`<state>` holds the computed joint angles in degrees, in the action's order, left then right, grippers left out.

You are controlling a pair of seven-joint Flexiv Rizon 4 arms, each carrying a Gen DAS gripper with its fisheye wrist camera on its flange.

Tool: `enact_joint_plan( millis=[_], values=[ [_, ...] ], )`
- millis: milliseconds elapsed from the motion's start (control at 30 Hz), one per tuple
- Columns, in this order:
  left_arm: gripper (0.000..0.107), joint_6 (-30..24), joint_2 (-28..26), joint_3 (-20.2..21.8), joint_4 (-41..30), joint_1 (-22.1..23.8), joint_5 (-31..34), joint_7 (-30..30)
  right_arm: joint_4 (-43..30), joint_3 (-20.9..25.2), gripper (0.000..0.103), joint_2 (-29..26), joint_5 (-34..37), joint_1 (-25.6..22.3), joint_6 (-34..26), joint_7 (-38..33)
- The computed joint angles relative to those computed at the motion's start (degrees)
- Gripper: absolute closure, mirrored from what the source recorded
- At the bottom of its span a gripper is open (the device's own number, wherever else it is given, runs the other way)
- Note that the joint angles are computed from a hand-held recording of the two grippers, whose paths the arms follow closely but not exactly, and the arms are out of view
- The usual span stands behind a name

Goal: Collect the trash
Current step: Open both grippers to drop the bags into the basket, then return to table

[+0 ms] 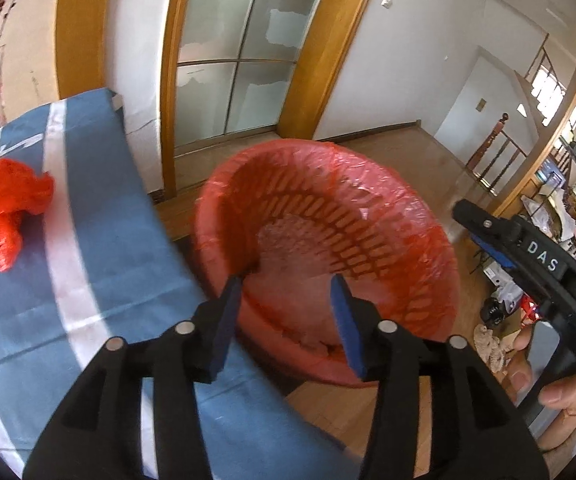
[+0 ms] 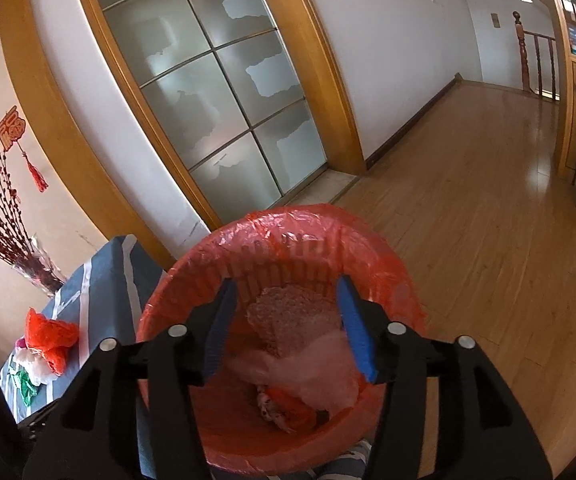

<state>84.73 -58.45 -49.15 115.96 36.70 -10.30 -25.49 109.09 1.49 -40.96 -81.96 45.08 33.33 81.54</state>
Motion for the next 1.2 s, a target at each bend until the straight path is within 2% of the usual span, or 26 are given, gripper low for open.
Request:
enact_joint_plan(
  millis=[467, 567, 800, 967, 1200],
  values=[
    [0.043, 3.36, 0.05, 1.88, -0.64, 5.54, 1.65, -1.2, -3.13, -0.28, 0.048, -1.52, 2.59, 1.51, 0.33, -6.77],
    [0.039, 3.96, -0.05, 2.17, -0.88, 6.87, 2.01, -1.62, -5.02, -0.71, 0.041, -2.27, 3.11, 2.25, 0.01, -9.57],
    [0.029, 5.12, -0.71, 3.06, -3.24, 9.2, 2.41, -2.65, -11.45, -2.27, 0.027, -5.07, 4.66, 4.47, -1.14, -19.18],
    [0.027, 6.0, -1.22, 4.2, -5.63, 9.96, 2.41, -3.7, -15.99, -3.92, 0.025, -7.49, 4.39, 5.02, 1.69, -23.7],
    [0.023, 5.68, -2.16, 6.14, -10.48, 10.79, 0.8, -4.62, -27.21, -7.08, 0.025, -13.8, 6.62, 6.13, 6.99, -35.99]
  ],
)
